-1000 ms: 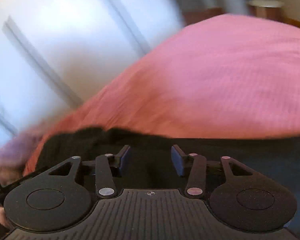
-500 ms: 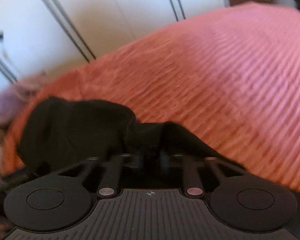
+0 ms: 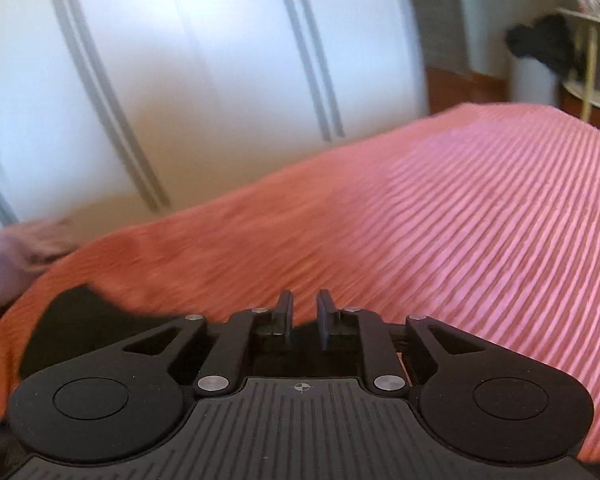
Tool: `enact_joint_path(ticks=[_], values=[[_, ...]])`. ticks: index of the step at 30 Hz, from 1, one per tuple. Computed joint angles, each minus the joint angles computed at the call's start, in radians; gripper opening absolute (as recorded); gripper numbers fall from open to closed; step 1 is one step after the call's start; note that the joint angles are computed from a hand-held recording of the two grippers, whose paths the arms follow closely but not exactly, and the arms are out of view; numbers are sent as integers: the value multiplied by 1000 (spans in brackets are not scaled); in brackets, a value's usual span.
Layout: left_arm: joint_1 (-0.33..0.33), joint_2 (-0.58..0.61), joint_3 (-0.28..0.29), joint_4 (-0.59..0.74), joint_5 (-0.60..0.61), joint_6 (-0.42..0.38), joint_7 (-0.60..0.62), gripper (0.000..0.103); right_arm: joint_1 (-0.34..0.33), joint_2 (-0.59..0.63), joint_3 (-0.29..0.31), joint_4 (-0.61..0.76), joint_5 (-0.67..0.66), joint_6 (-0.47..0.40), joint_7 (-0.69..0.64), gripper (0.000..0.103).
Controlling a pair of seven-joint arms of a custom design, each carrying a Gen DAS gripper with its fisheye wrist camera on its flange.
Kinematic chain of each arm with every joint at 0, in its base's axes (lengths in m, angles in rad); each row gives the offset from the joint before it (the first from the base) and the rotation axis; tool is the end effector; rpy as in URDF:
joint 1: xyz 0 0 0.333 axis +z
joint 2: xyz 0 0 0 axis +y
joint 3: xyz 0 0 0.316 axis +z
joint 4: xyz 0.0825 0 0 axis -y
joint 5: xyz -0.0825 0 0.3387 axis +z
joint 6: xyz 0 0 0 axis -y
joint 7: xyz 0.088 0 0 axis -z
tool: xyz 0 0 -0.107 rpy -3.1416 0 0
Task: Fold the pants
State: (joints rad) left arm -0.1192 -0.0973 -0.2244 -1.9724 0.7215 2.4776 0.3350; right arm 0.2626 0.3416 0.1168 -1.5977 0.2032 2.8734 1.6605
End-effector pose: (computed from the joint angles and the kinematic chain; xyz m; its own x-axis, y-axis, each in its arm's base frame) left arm 0.4992 -0.1863 0.5923 0.3707 -0.9191 0.1336 -0.5901 -0.3442 -0.7303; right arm 0.6284 0.2237 0.5649 0.2290 -0.9275 -0.2953 -0.6506 0.0798 -0.7552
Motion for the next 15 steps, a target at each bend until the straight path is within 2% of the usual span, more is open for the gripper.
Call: enact_joint_path(ticks=[1, 2, 3, 4, 5, 6, 7, 10, 12, 14, 15], values=[[1, -5, -9, 3, 34, -5, -47, 99, -10, -26, 22, -48, 31, 4, -38, 16], [1, -9, -17, 5, 72, -1, -93, 99, 3, -34, 8, -65, 2, -23, -18, 13], [-2, -5, -22, 14, 91, -2, -107, 99, 36, -28, -29, -63, -53, -61, 29, 13], [-6, 3, -26, 29, 105, -10, -105, 99, 88, -8, -91, -50, -148, -97, 121, 11], [-13, 12, -32, 49, 130, -37, -106, 99, 125, 16, -138, -29, -229, -121, 200, 2], [-19, 16, -35, 58, 156, -47, -118, 99, 132, 45, -152, -6, -265, -127, 242, 0], [-26, 14, -40, 66, 190, -68, -148, 99, 116, 76, -140, 20, -256, -118, 259, 0], [-46, 1, -65, 83, 353, -179, -282, 99, 125, 122, -161, 62, -289, -72, 346, 0], [-51, 10, -52, 97, 399, -141, -269, 99, 123, 127, -160, 68, -298, -69, 384, 0], [-49, 56, -14, 139, 286, -20, -128, 99, 97, 110, -132, 27, -275, -26, 390, 0], [-45, 81, 1, 154, 248, 41, -96, 99, 67, 81, -100, -17, -245, -3, 366, 1]])
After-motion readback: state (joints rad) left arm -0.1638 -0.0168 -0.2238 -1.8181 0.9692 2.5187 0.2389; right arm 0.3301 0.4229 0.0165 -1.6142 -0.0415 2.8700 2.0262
